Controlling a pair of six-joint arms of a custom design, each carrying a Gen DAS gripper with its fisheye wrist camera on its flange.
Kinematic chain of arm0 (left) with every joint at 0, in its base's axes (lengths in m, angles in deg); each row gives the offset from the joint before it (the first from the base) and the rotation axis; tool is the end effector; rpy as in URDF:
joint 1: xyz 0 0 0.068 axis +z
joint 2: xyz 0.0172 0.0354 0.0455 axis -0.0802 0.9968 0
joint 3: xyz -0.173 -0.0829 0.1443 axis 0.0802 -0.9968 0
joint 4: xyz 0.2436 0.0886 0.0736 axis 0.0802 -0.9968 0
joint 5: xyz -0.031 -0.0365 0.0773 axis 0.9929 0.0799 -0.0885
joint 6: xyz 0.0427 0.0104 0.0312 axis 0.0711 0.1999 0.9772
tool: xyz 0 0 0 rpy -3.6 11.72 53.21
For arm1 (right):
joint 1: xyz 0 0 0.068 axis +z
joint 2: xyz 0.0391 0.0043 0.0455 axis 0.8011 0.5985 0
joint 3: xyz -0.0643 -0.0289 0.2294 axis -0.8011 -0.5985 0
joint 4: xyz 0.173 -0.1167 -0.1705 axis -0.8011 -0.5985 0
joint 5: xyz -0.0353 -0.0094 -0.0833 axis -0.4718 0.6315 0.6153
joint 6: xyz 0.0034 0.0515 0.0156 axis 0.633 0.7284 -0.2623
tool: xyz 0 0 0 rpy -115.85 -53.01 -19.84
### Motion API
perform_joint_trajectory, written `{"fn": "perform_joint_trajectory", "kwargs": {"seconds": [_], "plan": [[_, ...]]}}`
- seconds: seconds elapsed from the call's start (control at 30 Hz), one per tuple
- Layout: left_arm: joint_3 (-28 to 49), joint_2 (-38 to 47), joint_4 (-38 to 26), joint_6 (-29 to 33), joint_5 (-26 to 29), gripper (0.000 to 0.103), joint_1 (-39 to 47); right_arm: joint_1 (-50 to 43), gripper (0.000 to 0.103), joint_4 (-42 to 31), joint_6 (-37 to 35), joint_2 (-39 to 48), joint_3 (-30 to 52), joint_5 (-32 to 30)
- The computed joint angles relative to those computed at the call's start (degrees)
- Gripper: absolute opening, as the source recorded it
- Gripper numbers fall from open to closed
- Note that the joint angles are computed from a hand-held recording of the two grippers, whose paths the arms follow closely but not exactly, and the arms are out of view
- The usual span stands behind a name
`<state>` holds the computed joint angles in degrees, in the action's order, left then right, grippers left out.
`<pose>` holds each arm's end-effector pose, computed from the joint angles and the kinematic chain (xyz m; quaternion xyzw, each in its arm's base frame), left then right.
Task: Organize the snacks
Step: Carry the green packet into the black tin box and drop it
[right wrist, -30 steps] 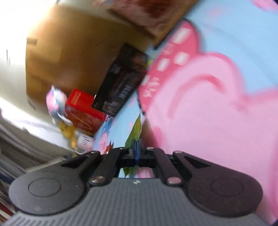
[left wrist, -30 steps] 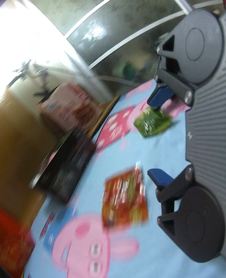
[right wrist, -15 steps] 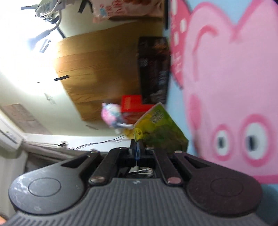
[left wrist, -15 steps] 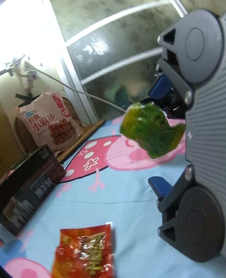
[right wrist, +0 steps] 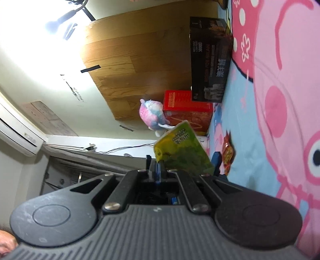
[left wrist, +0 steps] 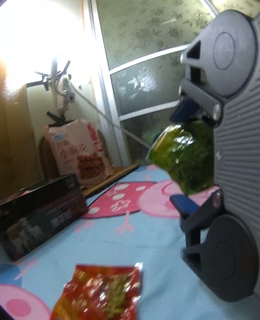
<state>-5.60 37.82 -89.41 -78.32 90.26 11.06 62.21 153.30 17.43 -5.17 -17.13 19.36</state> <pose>0.2533 0.0348 0.1591 -0.0674 0.7521 -0.6239 0.2014 0.2280 0.0640 0.1552 0.1720 0.6308 0.7348 0.1804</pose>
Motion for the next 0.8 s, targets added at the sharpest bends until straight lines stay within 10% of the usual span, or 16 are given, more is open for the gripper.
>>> {"fn": "perform_joint_trajectory", "kwargs": {"seconds": [0.23,0.53,0.7,0.8], "plan": [[7.0,3.3,1.3,-2.6,-1.4,0.067,1.5,0.9,0.003,-17.5,-11.4,-2.7,9.1,-0.7],[37.5,21.2,3.7,-4.7,-14.3,0.078,-1.9,3.3,0.003,-47.9,-35.8,15.8,47.8,3.4],[52.8,35.1,-1.9,-1.7,-24.7,0.076,-5.7,4.4,0.003,-67.5,-52.3,26.2,64.5,14.1],[54.1,35.6,-3.2,1.1,-27.6,0.08,-7.0,8.5,0.013,-83.8,-70.4,30.1,73.1,32.8]]}}
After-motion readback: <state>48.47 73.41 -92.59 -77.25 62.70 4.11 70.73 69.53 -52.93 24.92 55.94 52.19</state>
